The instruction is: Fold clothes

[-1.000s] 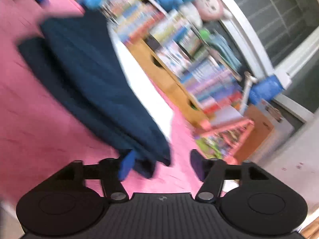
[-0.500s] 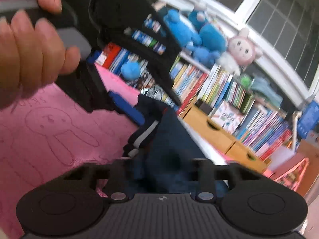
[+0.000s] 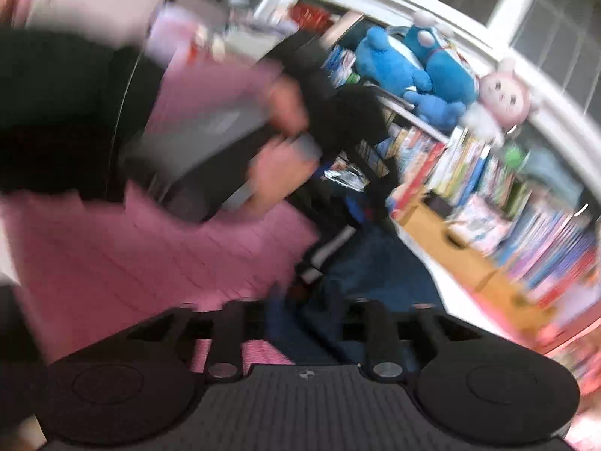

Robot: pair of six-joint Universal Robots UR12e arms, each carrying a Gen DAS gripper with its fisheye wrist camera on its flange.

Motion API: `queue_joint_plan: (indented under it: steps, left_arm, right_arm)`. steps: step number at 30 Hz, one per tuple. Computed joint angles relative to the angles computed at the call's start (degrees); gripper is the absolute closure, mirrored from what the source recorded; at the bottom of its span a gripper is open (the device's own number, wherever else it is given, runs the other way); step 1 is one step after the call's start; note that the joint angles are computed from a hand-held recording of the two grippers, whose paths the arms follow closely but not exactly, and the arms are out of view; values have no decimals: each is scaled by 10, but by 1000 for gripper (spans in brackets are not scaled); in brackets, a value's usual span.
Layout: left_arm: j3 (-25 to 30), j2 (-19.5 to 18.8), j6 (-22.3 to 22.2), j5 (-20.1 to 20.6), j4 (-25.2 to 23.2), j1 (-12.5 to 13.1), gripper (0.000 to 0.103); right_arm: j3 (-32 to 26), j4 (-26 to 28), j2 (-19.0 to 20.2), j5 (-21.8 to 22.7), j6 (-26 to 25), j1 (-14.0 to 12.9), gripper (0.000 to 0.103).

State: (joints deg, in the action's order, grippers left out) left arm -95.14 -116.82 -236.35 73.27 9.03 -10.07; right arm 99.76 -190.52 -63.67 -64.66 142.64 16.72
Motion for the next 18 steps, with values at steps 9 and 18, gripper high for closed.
queue_joint_plan:
  steps: [9, 18]
  left_arm:
    - [-39, 26, 92, -52, -46, -10, 91]
    - [-109, 82, 146, -37, -10, -20, 91]
  right_arm:
    - [-66, 52, -1, -24, 233, -53, 54]
    - [-71, 55, 12, -73, 343, -82, 47]
